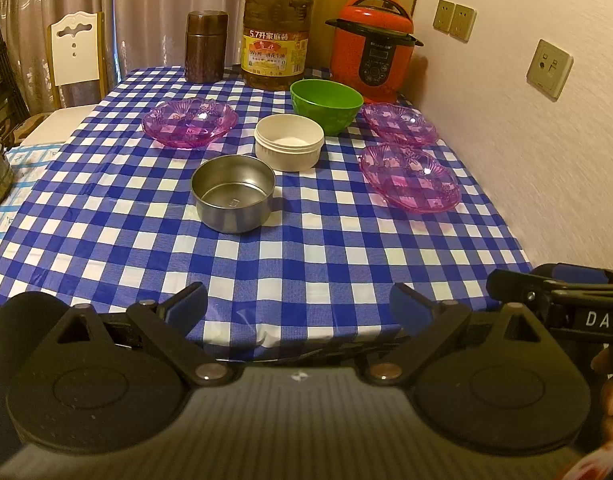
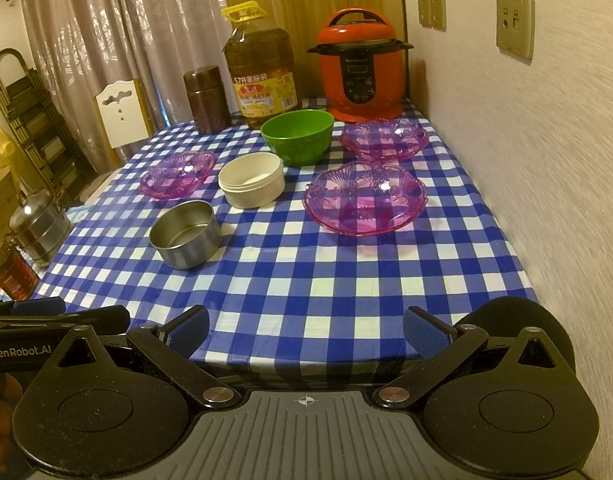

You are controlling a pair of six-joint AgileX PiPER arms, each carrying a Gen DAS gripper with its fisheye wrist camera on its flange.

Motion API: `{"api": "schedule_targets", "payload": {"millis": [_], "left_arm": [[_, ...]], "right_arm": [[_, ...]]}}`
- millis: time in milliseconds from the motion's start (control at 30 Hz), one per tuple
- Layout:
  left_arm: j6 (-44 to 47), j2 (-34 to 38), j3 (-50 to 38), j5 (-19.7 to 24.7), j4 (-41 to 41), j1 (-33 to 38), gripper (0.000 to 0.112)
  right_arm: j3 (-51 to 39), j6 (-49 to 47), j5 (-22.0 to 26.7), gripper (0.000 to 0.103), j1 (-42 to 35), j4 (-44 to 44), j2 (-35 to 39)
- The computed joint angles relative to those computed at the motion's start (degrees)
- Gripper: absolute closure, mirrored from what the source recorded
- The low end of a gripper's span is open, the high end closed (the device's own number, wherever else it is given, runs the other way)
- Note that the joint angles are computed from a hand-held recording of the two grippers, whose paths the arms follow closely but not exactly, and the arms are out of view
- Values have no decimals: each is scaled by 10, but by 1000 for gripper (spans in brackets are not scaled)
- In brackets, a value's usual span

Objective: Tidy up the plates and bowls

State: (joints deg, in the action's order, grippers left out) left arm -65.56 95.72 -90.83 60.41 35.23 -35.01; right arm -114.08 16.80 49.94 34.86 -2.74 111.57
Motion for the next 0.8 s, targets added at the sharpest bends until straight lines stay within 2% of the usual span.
{"api": "schedule_targets", "payload": {"millis": [800], "left_arm": [[-11, 0, 14, -9, 1, -4, 15]], "right_arm": [[4, -2, -4, 1, -2, 3, 1]]}}
